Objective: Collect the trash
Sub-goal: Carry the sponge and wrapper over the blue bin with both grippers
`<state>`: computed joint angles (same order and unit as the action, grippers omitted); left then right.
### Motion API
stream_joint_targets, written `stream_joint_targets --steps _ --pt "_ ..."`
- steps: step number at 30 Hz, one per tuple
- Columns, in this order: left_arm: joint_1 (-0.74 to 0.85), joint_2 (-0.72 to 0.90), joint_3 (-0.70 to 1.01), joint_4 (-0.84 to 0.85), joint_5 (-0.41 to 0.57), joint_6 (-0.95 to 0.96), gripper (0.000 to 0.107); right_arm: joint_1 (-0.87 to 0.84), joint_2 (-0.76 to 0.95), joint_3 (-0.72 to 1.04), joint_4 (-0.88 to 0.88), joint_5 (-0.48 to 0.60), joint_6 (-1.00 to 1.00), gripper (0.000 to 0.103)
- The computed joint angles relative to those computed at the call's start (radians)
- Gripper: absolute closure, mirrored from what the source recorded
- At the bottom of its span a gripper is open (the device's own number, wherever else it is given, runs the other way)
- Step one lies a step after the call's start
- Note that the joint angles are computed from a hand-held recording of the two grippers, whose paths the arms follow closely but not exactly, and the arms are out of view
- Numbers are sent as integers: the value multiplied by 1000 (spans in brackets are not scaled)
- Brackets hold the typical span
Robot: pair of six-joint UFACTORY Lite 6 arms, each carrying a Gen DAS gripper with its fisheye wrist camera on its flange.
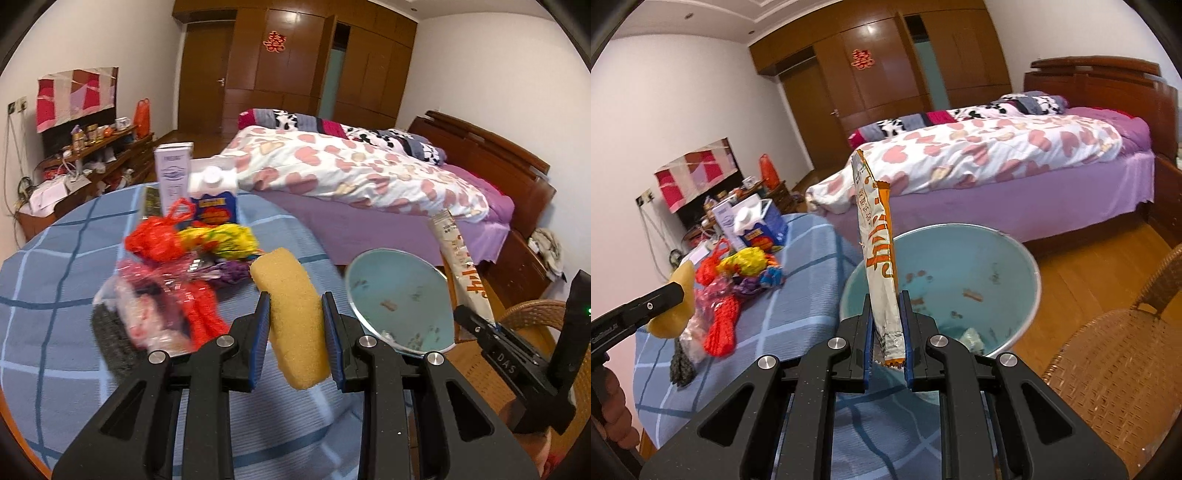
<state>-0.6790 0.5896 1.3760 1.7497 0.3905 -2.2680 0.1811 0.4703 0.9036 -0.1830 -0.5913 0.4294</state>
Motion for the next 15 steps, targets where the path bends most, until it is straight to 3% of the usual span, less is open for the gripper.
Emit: stream_joint_targets --steps 7,15 --pt "-32 142 232 -208 -6 262 79 -39 38 36 35 24 -22 89" --pt "-62 387 613 -587 14 704 79 -91 114 105 33 64 -8 89"
